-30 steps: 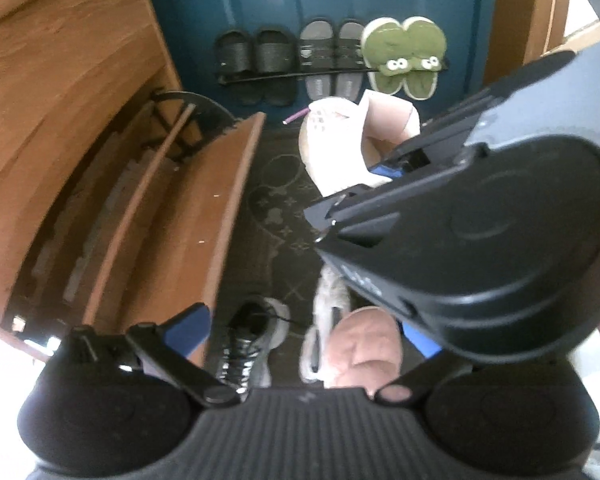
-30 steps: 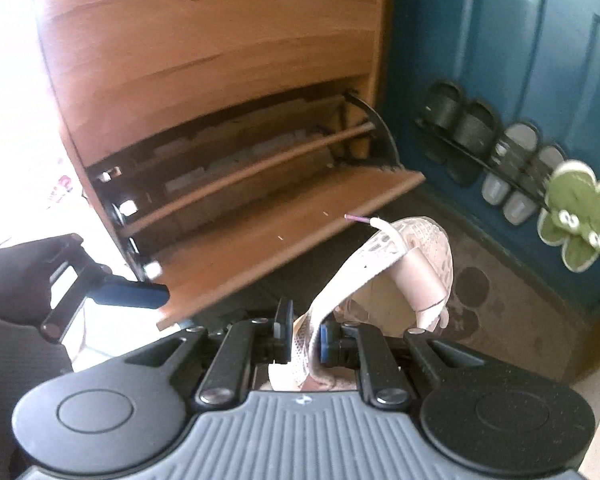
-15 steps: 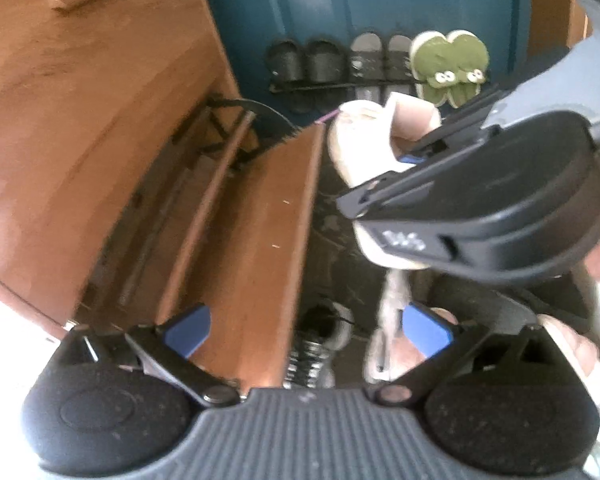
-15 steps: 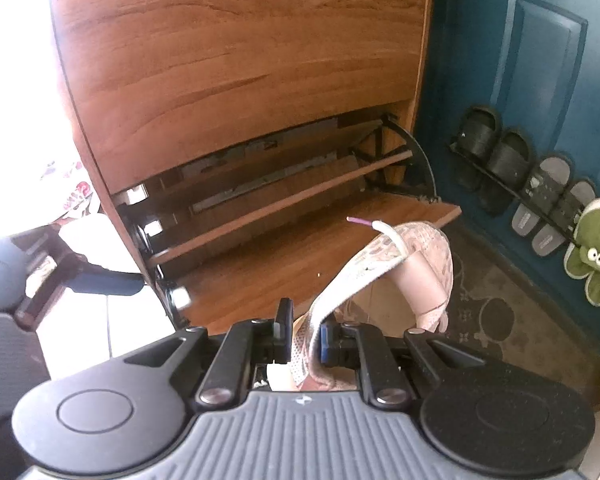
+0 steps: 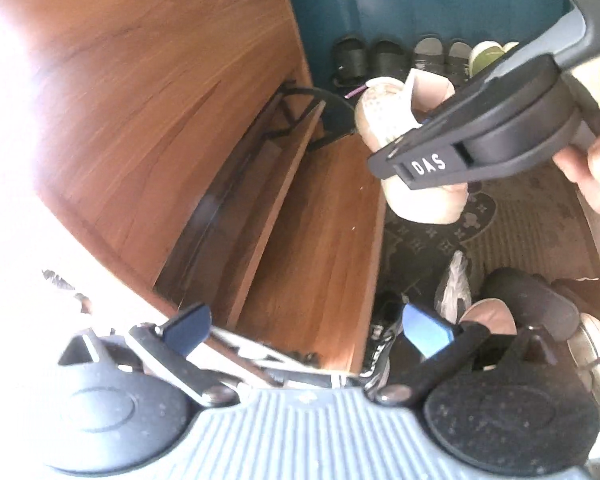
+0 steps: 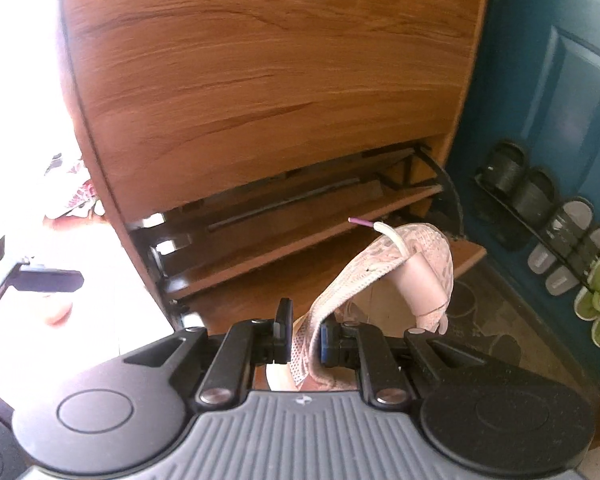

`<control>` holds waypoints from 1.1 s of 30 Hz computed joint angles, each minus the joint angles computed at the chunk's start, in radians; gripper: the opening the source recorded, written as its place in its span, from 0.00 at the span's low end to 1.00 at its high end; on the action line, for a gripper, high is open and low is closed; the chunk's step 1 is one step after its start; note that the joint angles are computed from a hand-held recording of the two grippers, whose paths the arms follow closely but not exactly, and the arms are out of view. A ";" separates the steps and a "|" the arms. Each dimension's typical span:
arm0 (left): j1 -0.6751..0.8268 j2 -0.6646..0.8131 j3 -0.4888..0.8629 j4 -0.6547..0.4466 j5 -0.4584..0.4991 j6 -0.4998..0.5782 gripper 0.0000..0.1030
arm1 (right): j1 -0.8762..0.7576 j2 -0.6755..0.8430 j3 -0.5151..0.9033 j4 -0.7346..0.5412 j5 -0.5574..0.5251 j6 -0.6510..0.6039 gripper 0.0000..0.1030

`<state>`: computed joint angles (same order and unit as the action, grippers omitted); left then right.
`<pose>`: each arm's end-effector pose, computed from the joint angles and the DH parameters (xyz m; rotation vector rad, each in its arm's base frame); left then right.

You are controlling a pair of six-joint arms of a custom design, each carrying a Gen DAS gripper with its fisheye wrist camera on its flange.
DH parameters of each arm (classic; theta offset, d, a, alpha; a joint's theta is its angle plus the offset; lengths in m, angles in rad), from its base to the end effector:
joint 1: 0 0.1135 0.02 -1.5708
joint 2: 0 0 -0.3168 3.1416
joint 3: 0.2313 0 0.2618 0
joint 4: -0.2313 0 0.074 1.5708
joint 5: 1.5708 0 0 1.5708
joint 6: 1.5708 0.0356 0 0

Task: Organize scattered shoes
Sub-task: 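Carry the pale pink sneaker past the shoe cabinet toward the pink table, right gripper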

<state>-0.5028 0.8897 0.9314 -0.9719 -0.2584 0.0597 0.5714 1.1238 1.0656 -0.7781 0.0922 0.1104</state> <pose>0.1248 -0.0583 0.3433 0.5810 2.3928 0.1325 0.1820 0.1131 0.3630 -0.5094 2.3582 0.2054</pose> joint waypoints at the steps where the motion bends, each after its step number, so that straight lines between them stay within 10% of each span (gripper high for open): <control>1: 0.027 -0.016 -0.009 -0.005 0.011 0.017 1.00 | 0.019 0.007 0.005 0.001 0.000 0.006 0.12; 15: 0.635 -0.220 -0.108 -0.102 0.351 0.423 1.00 | 0.270 0.113 0.066 -0.016 0.051 0.023 0.12; 33: 1.587 -0.152 -0.113 -0.352 0.836 1.230 1.00 | 0.435 0.184 0.163 -0.027 0.104 -0.005 0.12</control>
<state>1.0838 0.7372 0.8182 -1.3239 0.5776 1.2897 1.0066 1.3083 1.2286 -0.8055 0.1964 0.1056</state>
